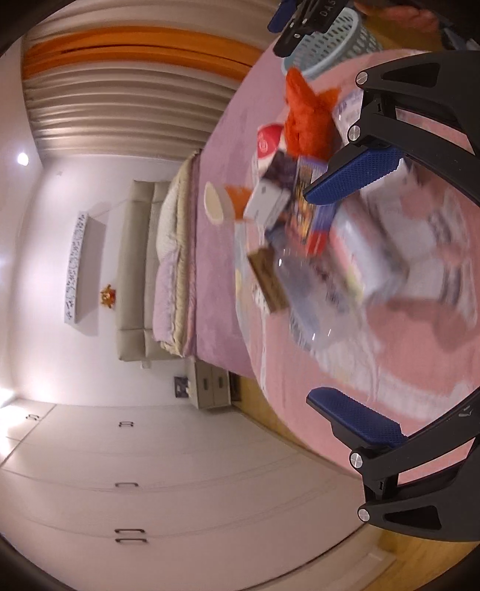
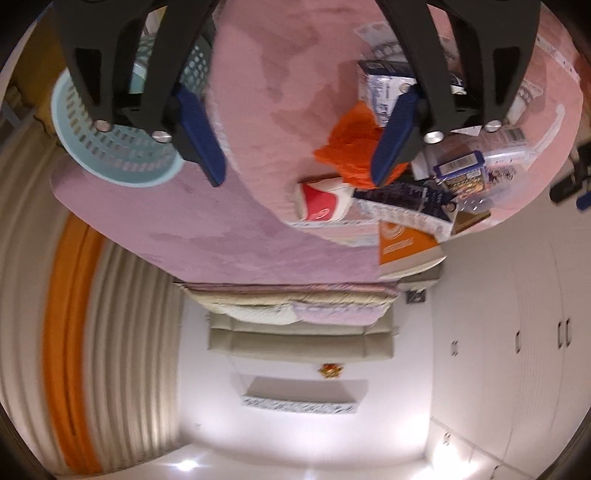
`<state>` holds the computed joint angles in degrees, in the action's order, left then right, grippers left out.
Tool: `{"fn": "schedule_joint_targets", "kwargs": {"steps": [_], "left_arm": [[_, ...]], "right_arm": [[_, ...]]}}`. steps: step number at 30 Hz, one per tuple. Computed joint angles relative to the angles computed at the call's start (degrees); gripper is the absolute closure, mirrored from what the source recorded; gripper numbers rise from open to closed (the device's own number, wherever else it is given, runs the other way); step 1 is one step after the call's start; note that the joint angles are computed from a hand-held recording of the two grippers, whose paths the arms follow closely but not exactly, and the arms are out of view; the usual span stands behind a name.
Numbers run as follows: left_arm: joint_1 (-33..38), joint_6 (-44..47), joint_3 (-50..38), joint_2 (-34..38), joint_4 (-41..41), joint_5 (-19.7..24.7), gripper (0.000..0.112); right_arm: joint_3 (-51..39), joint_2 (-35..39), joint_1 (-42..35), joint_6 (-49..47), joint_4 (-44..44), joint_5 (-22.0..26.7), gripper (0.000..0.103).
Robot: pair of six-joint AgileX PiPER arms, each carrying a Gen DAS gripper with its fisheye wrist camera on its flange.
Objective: Collect trash
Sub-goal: 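Grasp the orange plastic bag with the right gripper while the left gripper grasps the clear bottle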
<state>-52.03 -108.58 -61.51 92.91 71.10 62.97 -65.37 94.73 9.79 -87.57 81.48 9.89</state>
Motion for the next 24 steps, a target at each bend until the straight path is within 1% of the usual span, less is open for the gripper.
{"fn": "schedule_joint_targets", "kwargs": {"steps": [2, 3, 5, 6, 7, 8, 9, 10, 11, 13, 14, 15, 17, 19, 22, 24], "left_arm": [[3.7, 4.24, 0.64, -1.53, -1.52, -3.97, 0.021], [6.2, 6.57, 0.9, -2.0, -2.45, -6.36, 0.022], [10.33, 9.67, 1.94, -2.9, -3.44, -11.43, 0.026], [13.6, 12.79, 1.93, -2.95, -4.99, -16.0, 0.026], [16.27, 16.26, 1.46, -2.65, -7.27, -19.67, 0.026], [18.93, 20.17, 0.85, -2.11, -9.88, -23.21, 0.026], [21.43, 24.71, -0.16, -1.09, -12.82, -26.72, 0.026], [22.81, 27.41, -1.12, -0.03, -14.55, -28.25, 0.026], [24.07, 30.46, -2.3, 1.24, -16.62, -29.32, 0.026], [27.1, 40.42, -4.48, 3.57, -23.97, -32.86, 0.026], [28.19, 45.03, -5.55, 4.65, -27.76, -33.8, 0.026], [28.97, 49.32, -7.28, 6.32, -31.01, -33.71, 0.026], [29.89, 54.99, -9.01, 8.11, -34.78, -33.9, 0.026], [30.3, 58.23, -11.22, 10.18, -37.24, -33.0, 0.026], [31.07, 62.77, -13.25, 12.15, -41.6, -32.41, 0.027], [31.48, 65.85, -13.95, 12.62, -44.69, -31.96, 0.03]], "right_arm": [[-1.72, 1.24, 1.01, 6.99, -7.38, 0.81, 0.046], [-2.54, 1.85, 1.48, 9.45, -9.84, 1.43, 0.049], [-3.94, 2.91, 2.1, 13.28, -13.95, 2.55, 0.05], [-4.54, 3.37, 2.47, 15.35, -16.34, 2.87, 0.05], [-5.22, 3.9, 2.87, 17.83, -19.15, 3.07, 0.049], [-6.11, 4.63, 3.47, 22.26, -23.71, 2.85, 0.041], [-6.9, 5.43, 3.78, 25.08, -26.41, 2.88, 0.034], [-7.7, 6.15, 3.77, 25.76, -26.81, 3.64, 0.027], [-8.2, 6.69, 3.51, 24.92, -25.68, 4.41, 0.026], [-9.79, 8.24, 3.32, 25.52, -26.45, 5.99, 0.026], [-10.41, 8.81, 3.38, 26.47, -27.54, 6.35, 0.026], [-11.41, 9.64, 3.62, 29.34, -30.58, 6.77, 0.026], [-13.54, 11.29, 4.02, 35.05, -36.41, 7.96, 0.026], [-16.82, 13.53, 3.92, 39.74, -40.92, 11.2, 0.026], [-20.56, 16.34, 4.64, 47.3, -47.74, 13.22, 0.026], [-23.61, 18.59, 4.77, 48.83, -48.82, 16.02, 0.026]]}}
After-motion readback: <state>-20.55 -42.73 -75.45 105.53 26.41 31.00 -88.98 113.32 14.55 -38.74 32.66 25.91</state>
